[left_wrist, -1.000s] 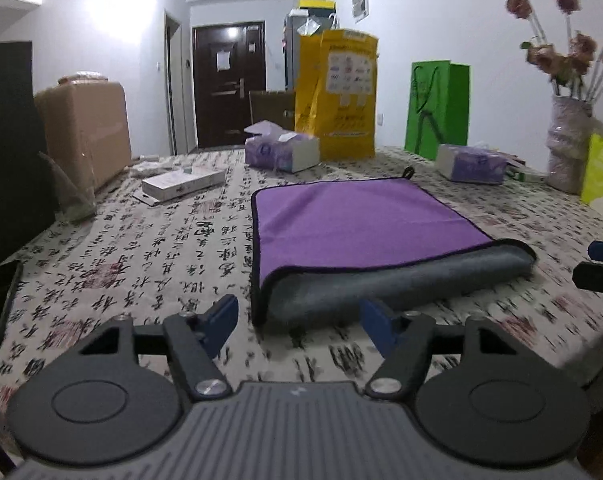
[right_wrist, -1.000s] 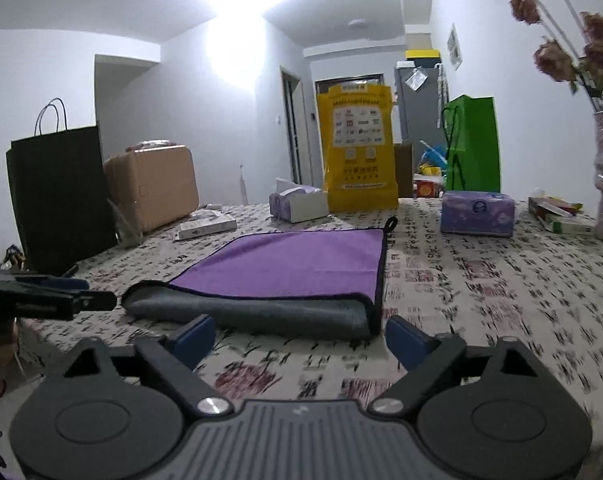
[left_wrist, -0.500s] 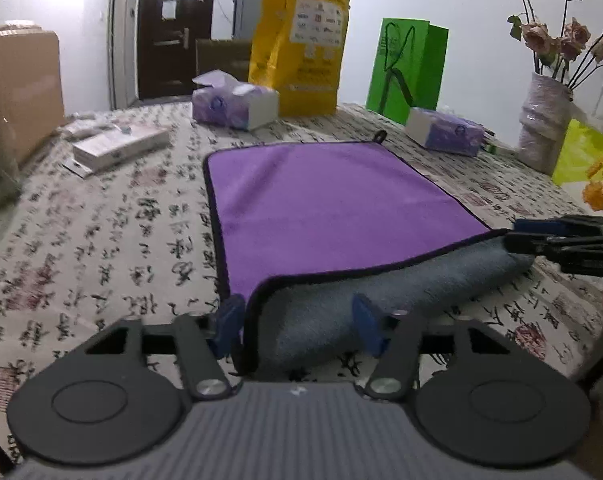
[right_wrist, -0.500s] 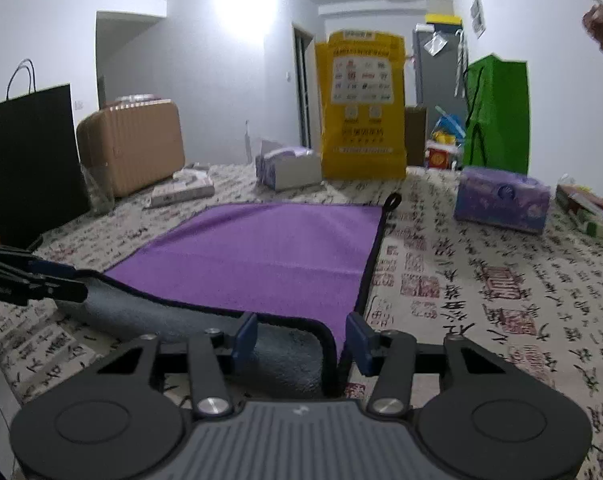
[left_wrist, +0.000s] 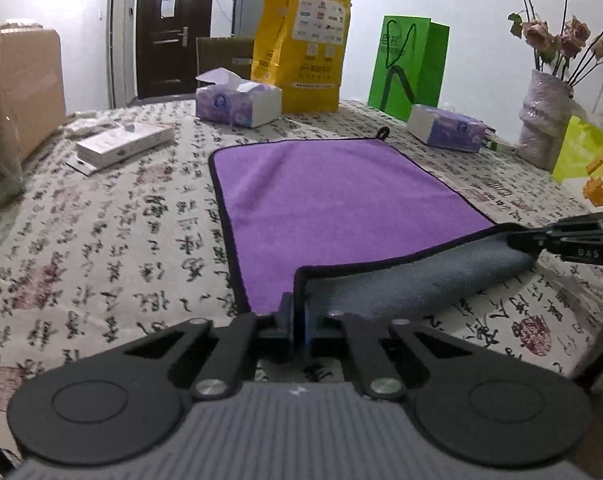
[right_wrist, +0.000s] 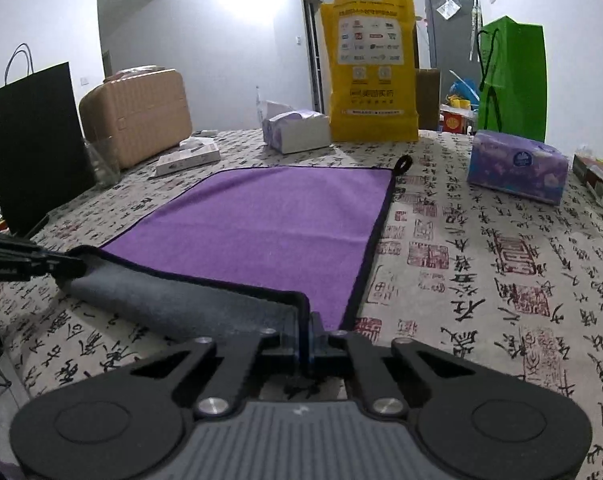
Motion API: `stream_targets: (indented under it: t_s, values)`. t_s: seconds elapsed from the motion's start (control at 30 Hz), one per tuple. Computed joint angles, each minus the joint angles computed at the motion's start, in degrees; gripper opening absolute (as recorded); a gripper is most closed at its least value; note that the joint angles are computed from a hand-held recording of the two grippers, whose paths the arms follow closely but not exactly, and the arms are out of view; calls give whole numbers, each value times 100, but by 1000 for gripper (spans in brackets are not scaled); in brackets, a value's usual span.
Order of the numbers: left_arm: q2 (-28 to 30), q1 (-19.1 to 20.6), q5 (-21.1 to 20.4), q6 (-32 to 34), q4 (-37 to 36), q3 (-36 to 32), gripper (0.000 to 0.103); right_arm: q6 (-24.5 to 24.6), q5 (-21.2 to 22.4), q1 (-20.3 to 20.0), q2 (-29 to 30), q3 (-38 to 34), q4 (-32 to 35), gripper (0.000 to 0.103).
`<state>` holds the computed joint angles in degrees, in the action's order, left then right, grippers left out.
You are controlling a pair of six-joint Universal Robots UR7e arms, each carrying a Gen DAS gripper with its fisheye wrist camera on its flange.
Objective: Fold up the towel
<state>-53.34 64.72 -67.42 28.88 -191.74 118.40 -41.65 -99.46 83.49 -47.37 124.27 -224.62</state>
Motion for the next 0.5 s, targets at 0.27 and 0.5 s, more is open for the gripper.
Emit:
stream_targets:
  t_s: [0.27,0.5]
  values:
    - [98,-87,114,144,-131,-187,5,-253,-94,133,23,-101,-147,4]
    - [340,-145,156,452,-233,-601,5,-469,-259,269,11,-431,90,4]
